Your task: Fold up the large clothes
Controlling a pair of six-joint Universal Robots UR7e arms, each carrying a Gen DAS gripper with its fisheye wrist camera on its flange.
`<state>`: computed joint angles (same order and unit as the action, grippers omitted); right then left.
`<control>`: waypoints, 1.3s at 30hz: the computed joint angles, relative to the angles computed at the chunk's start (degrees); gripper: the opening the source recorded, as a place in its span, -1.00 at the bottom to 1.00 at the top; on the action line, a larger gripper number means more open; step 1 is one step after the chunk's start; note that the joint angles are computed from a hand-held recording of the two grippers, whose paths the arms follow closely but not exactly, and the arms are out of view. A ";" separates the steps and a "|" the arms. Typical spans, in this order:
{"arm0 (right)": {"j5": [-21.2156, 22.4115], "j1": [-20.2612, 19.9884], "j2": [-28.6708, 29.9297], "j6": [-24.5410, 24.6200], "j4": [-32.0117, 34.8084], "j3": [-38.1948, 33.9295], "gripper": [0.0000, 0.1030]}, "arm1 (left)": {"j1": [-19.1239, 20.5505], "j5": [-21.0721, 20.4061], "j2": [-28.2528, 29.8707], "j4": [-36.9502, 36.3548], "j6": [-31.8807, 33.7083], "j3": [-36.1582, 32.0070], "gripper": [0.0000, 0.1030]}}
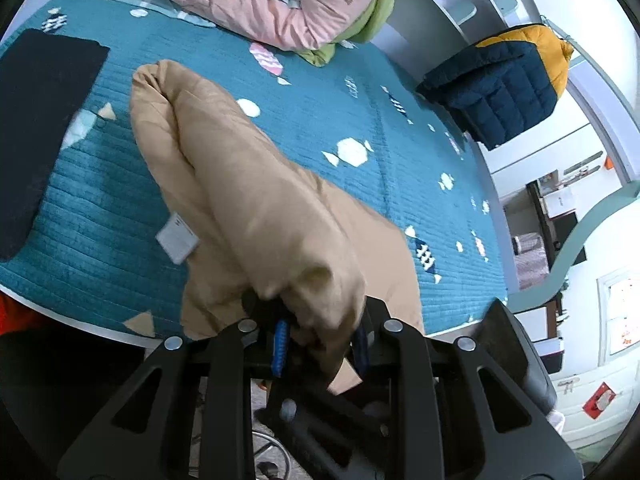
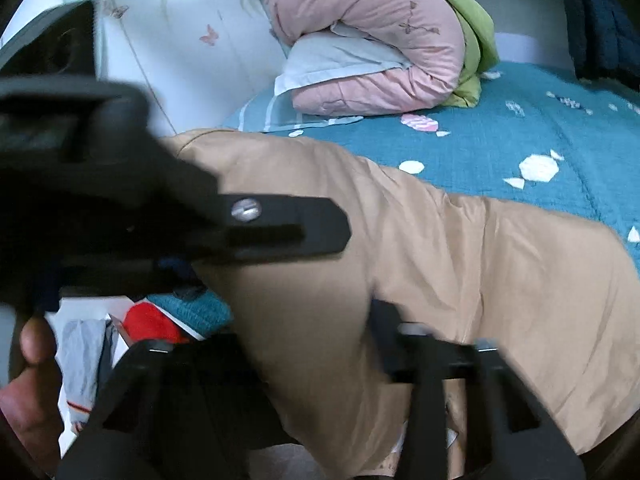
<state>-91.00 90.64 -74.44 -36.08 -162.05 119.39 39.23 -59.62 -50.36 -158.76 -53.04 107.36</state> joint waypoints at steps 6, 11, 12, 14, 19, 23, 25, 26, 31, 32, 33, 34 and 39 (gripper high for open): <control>11.02 -6.43 -4.10 11.99 8.69 -2.51 -0.68 | -0.55 -7.32 1.28 -11.16 9.10 0.46 -0.11; 19.30 -13.77 -8.27 23.01 11.77 -2.80 -0.68 | -2.25 -5.46 1.83 -18.91 15.39 1.32 0.25; 20.26 -15.00 -8.98 25.29 11.43 -2.52 -0.68 | -2.43 -3.15 2.09 -20.68 15.48 1.81 0.36; 22.03 -17.43 -10.48 29.21 10.67 -1.89 -0.68 | -1.96 0.91 2.41 -17.01 12.43 1.38 0.37; 21.44 -21.35 -12.83 37.44 6.54 -0.57 -0.67 | 1.82 5.32 6.23 -2.61 5.76 -2.72 0.37; 14.66 -21.88 -12.81 40.52 6.54 -1.18 -0.64 | 5.59 -0.20 11.48 3.74 4.17 -7.15 0.37; 10.37 -21.35 -13.32 40.58 8.27 -1.77 -0.59 | 6.35 -3.40 13.86 2.29 6.24 -8.44 0.36; 8.62 -20.70 -13.20 40.14 8.67 -2.26 -0.59 | 6.46 -4.30 14.59 1.46 6.77 -8.80 0.36; 0.63 -17.70 -16.36 32.22 9.84 -3.87 -0.16 | 5.05 -4.34 17.58 3.61 10.29 -12.49 0.36; -0.76 -17.23 -16.72 31.03 8.42 -3.91 -0.10 | 4.81 -4.04 17.83 3.90 10.62 -12.77 0.36; -2.80 -16.59 -17.08 29.44 6.81 -4.34 -0.02 | 4.66 -3.98 18.03 4.45 10.83 -13.13 0.36; -3.66 -16.42 -17.34 28.44 5.59 -4.47 0.05 | 4.61 -3.98 18.25 4.69 10.90 -13.48 0.37; -3.63 -14.81 -11.90 14.65 13.10 -13.70 0.34 | 4.33 -3.19 19.24 6.75 11.89 -15.13 0.37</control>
<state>-94.63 75.83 -86.34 -21.43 -148.94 105.69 43.56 -62.81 -31.12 -152.01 -41.15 92.23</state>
